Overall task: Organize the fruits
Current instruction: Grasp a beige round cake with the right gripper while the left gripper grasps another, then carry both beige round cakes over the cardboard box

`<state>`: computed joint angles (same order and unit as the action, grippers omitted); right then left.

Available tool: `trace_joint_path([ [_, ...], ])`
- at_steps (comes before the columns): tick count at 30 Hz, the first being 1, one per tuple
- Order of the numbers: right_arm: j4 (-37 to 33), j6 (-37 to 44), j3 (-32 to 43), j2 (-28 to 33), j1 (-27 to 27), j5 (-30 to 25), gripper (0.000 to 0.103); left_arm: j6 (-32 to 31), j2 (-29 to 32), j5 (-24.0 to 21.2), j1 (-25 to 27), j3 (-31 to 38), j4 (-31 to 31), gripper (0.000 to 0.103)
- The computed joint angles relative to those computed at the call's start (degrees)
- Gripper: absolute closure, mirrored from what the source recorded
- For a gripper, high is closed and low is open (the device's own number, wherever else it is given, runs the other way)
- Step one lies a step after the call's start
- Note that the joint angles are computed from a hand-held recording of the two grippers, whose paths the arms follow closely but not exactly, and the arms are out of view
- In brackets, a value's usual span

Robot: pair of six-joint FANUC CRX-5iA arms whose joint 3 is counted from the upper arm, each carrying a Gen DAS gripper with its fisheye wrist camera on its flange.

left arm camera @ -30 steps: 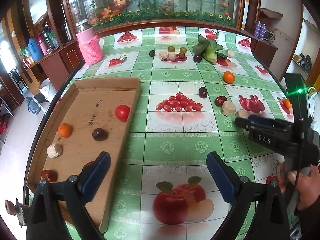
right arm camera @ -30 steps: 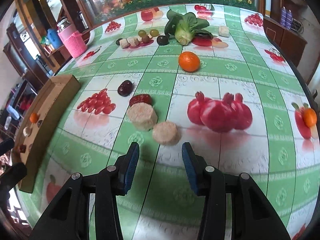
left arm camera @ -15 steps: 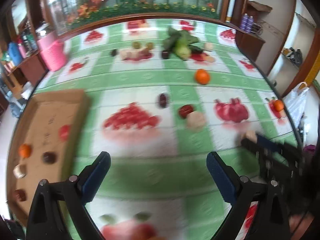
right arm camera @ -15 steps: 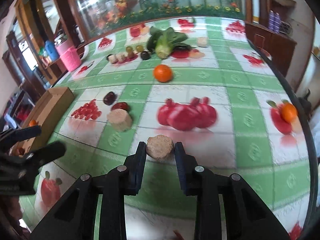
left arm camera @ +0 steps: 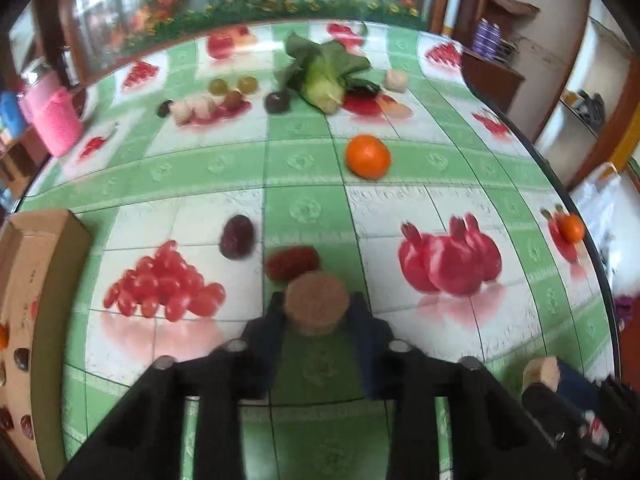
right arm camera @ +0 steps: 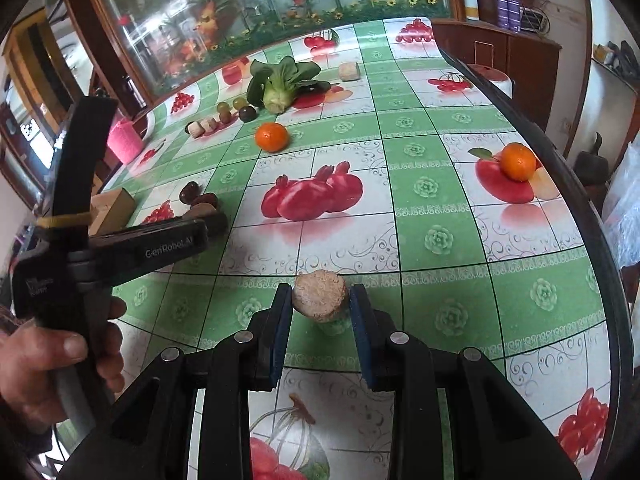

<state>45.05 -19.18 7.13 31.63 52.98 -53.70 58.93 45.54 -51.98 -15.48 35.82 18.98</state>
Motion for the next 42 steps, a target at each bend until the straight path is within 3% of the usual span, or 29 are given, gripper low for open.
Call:
trace_joint_path([
  [4,0.2,0.8,0.4,0.1,0.3,-0.7,0.074,-0.8,-0.8,-1.5,1.5,-1.4,1.8,0.070],
  [10,-0.1,1.3,1.0,0.4,1.0,-1.3,0.074,-5.8,-6.6,1.2,4.1,-11.0,4.6,0.069],
  [19,-2.8,4.9,6.0,2.6,3.2,-6.6,0.074,-15.5,-14.0,3.4,8.4,-22.5,11.8,0.069],
  [29,-4.3,7.7,13.2,6.7,4.0,-8.2,0.074,-18.5,-16.7,3.9,12.4,-26.0,15.4,0.069],
  [42,-6.1,19.4,31.9,16.6,3.7,-11.4,0.074,-21.2,-18.4,5.8,16.8,-28.1,19.5,0.069],
])
